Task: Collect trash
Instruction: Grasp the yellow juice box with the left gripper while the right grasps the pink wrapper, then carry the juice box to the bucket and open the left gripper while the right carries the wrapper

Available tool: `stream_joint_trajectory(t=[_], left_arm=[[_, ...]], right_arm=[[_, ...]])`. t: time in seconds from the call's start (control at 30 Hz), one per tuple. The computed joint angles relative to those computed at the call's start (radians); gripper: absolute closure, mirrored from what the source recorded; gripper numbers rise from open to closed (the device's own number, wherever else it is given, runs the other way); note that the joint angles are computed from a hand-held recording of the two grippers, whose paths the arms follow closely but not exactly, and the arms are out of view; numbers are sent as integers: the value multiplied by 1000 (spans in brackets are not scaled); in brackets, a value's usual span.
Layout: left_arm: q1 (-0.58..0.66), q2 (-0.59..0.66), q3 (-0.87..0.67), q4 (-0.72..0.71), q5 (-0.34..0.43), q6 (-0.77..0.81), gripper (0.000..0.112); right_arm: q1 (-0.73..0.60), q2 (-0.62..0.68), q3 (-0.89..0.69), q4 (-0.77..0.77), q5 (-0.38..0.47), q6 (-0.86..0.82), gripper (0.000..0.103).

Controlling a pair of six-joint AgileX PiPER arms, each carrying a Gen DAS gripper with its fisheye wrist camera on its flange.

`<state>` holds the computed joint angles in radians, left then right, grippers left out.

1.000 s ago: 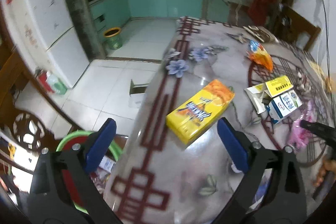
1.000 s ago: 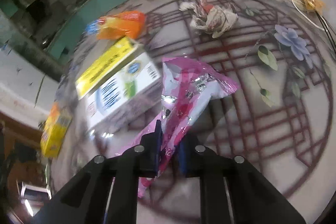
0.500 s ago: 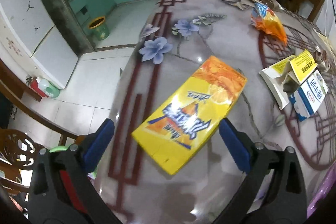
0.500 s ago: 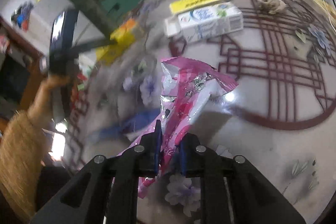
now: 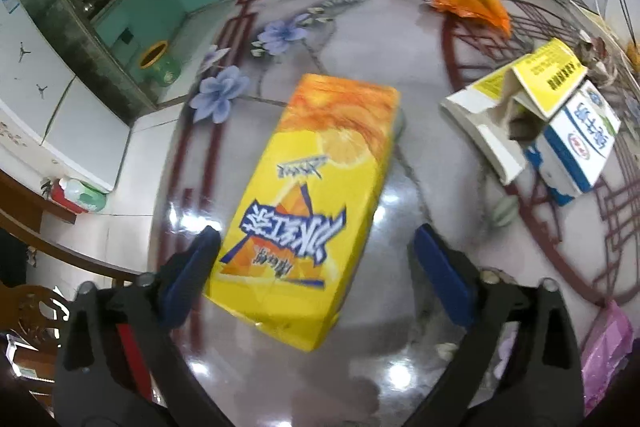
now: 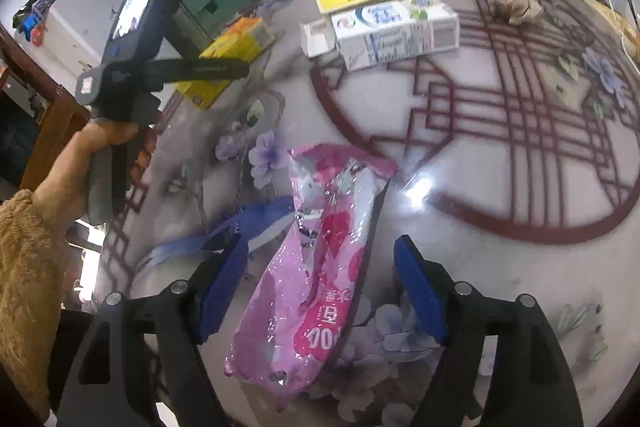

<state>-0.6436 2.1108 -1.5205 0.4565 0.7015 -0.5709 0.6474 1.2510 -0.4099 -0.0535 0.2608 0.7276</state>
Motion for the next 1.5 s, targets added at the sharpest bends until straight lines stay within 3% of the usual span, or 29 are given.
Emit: stream_joint_trajectory(t=[0.03, 0.07, 0.27, 0.33, 0.4, 0.5, 0.67, 0.83, 1.13, 1.2, 1.5], left_arm=[[0, -2, 0, -13, 1, 12, 40], [0, -5, 3, -26, 1, 20, 54], [-3, -73, 58, -45, -37, -34, 55], [-18, -130, 96, 4, -61, -95, 55], [-47, -186, 133, 95, -62, -181, 55], [-108, -274, 187, 240, -24, -313, 55], [-152, -446, 311, 284, -27, -407, 55], [-197, -617, 449, 361, -20, -500, 55], [-218, -840, 635, 365, -10, -484, 55], [-205, -891, 675, 339, -18, -474, 55], [-110, -986, 757, 245, -69, -375, 55]], right_arm=[[9, 11, 1, -19, -7, 21, 30], [21, 30, -4, -53, -16, 60, 30], [141, 118, -42, -447, 8, 474, 32], [151, 127, -42, -511, 16, 546, 41], [151, 129, -44, -544, 25, 577, 65], [123, 113, -29, -488, -5, 516, 84], [167, 71, -36, -582, 42, 608, 87], [235, -1, -57, -660, 152, 707, 87], [553, -68, -138, -868, 522, 1083, 87], [605, -73, -150, -882, 572, 1145, 87], [663, 18, -274, -901, 616, 1178, 87]])
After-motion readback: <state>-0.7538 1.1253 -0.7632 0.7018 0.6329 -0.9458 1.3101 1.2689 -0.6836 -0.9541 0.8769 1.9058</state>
